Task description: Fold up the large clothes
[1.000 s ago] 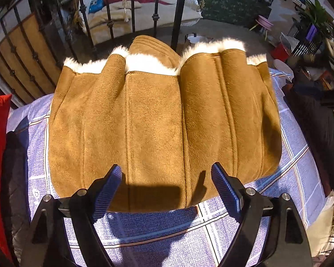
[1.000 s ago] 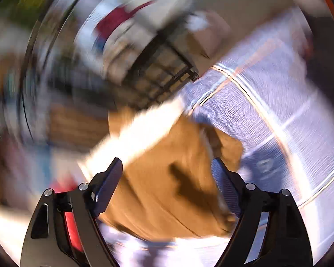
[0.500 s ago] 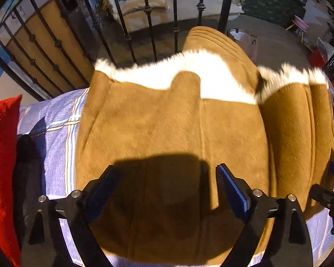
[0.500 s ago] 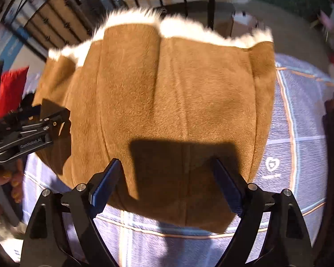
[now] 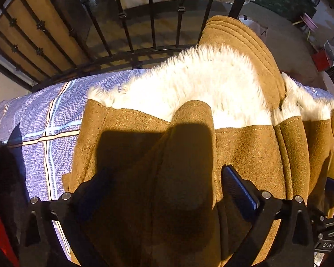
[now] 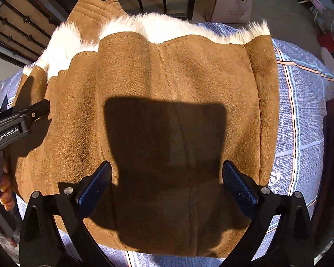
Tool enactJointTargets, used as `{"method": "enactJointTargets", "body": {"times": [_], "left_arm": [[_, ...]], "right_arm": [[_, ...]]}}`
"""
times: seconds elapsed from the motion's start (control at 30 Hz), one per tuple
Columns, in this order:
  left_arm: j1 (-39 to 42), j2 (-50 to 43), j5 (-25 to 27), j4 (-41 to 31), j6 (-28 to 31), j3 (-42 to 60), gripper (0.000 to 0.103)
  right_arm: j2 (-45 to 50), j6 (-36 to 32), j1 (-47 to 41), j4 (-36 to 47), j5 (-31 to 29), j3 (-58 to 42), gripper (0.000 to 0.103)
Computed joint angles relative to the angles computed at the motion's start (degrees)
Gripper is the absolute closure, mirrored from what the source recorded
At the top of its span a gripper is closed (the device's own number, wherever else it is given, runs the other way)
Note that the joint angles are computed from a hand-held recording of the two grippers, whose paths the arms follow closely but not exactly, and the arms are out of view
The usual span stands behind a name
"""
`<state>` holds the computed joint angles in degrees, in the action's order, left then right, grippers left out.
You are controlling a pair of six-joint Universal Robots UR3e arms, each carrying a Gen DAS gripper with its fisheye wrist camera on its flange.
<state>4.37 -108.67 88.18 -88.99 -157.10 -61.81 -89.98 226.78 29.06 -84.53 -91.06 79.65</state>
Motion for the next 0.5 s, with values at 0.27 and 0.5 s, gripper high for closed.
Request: {"method": "enactJointTargets", "body": {"times": [0.27,0.5], "left_arm": [[0.66,0.55,-1.22,-2.2,2.14,2.93,0.007],[16.23,16.8,-15.31,-10.02,7.77,-2.65,0.008]], "right_arm": [[4.03,0.03,1.12,1.36,-0.35,-4.94,0.004],[-4.97,4.78,7.29,-8.63,-5.66,5.26,0.004]]}}
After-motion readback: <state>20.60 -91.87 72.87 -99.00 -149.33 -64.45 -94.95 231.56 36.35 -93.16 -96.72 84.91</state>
